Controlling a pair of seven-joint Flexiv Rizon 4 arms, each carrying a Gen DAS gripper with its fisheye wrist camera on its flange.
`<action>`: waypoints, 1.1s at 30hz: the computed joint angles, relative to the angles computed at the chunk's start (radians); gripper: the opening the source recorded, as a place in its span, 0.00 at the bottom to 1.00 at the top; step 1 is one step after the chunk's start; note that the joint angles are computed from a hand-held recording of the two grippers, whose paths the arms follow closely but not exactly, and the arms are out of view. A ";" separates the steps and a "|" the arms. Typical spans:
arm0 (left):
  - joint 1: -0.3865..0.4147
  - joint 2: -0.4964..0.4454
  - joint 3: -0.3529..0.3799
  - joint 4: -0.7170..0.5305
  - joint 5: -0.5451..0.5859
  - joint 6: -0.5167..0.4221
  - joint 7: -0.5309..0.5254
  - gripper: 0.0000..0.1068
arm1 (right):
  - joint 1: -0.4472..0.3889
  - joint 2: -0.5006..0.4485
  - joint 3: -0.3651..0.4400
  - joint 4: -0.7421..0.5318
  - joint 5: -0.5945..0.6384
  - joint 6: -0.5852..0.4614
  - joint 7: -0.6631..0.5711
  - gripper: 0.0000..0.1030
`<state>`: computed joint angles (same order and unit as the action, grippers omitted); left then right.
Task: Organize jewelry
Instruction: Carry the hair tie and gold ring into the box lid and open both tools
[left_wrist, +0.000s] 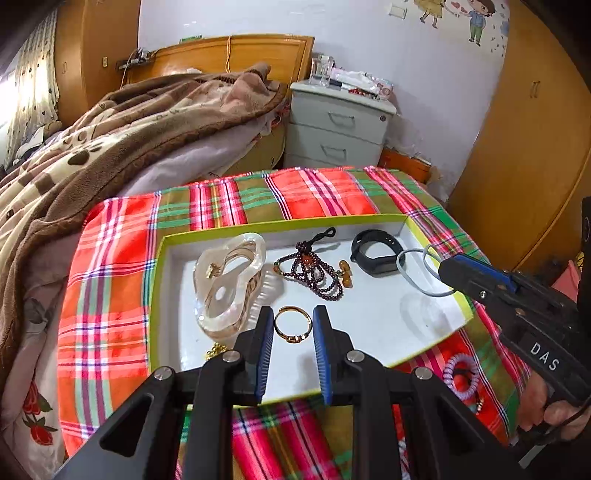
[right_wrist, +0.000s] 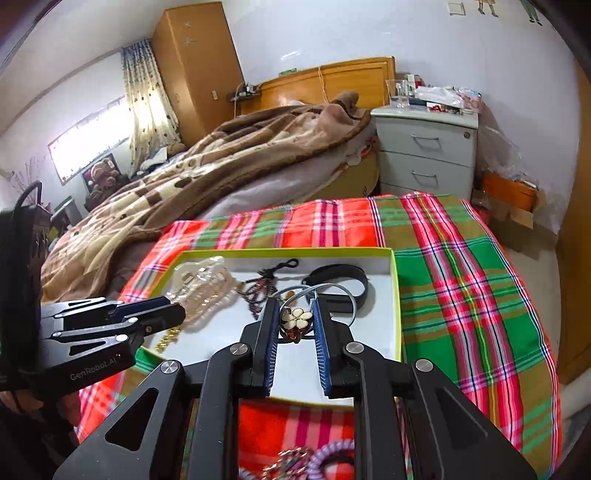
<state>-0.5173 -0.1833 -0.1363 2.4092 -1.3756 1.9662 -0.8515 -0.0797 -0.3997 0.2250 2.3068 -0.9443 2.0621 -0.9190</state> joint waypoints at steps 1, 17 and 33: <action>0.012 -0.006 0.004 0.000 0.036 -0.012 -0.023 0.21 | -0.004 -0.008 0.001 -0.009 -0.012 -0.009 0.007 0.18; 0.103 -0.106 -0.133 -0.122 -0.250 0.010 0.248 0.21 | -0.143 -0.108 0.156 -0.097 -0.111 -0.195 0.012 0.18; 0.164 -0.140 -0.187 -0.145 -0.299 0.058 0.274 0.21 | 0.056 -0.057 0.044 -0.065 0.168 -0.238 -0.182 0.18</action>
<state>-0.3529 -0.3232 -0.3234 2.2638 -1.6750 2.0242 -0.5779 -0.0237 -0.4565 0.2691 2.2421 -0.7764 1.8244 -1.1011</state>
